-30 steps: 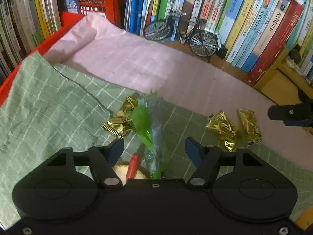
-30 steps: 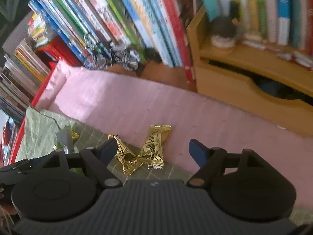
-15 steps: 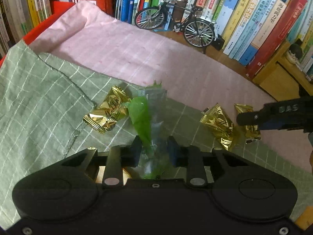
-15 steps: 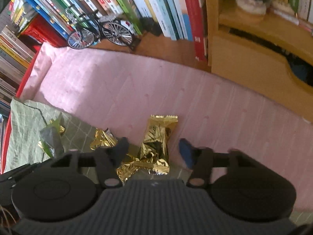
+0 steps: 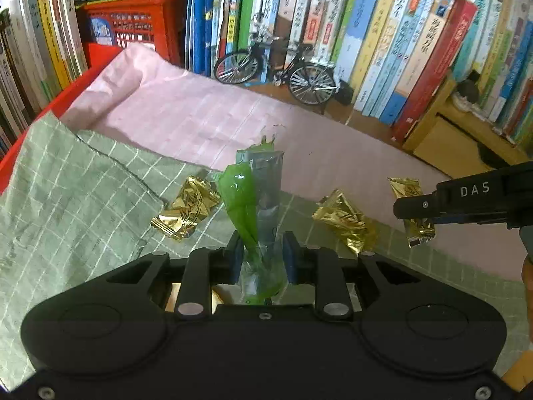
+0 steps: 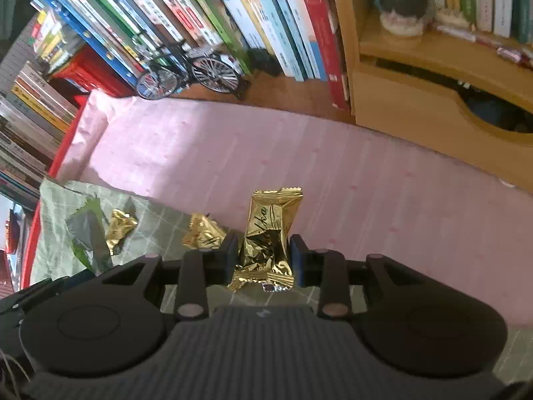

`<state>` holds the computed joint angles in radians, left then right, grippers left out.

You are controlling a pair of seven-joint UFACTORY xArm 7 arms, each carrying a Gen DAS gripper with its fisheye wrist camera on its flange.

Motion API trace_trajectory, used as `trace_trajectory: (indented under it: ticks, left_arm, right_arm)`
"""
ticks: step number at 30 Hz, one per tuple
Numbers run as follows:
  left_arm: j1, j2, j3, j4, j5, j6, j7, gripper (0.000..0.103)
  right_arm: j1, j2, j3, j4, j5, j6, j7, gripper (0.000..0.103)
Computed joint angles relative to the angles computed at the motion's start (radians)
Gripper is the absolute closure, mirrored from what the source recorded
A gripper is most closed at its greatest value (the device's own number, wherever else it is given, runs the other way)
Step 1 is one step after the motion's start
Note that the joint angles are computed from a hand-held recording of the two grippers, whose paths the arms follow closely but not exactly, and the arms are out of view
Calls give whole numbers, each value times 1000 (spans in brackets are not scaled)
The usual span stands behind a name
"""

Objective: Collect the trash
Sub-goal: 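Grasp a gold candy wrapper with the right tool while the left tool grasps the green wrapper, then carry the gold wrapper and green wrapper over the black trash bin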

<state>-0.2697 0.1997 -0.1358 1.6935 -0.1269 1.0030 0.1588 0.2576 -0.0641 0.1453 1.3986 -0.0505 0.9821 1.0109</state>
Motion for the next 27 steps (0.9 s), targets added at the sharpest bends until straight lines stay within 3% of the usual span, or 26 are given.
trace_trajectory:
  ticks: [17, 27]
  left_arm:
    - [13, -136, 1, -27, -68, 37, 51, 80]
    - [28, -249, 21, -59, -148, 80, 116, 80]
  right_arm:
    - [17, -109, 56, 25, -87, 44, 92, 65]
    - [44, -130, 121, 109, -187, 112, 181, 66]
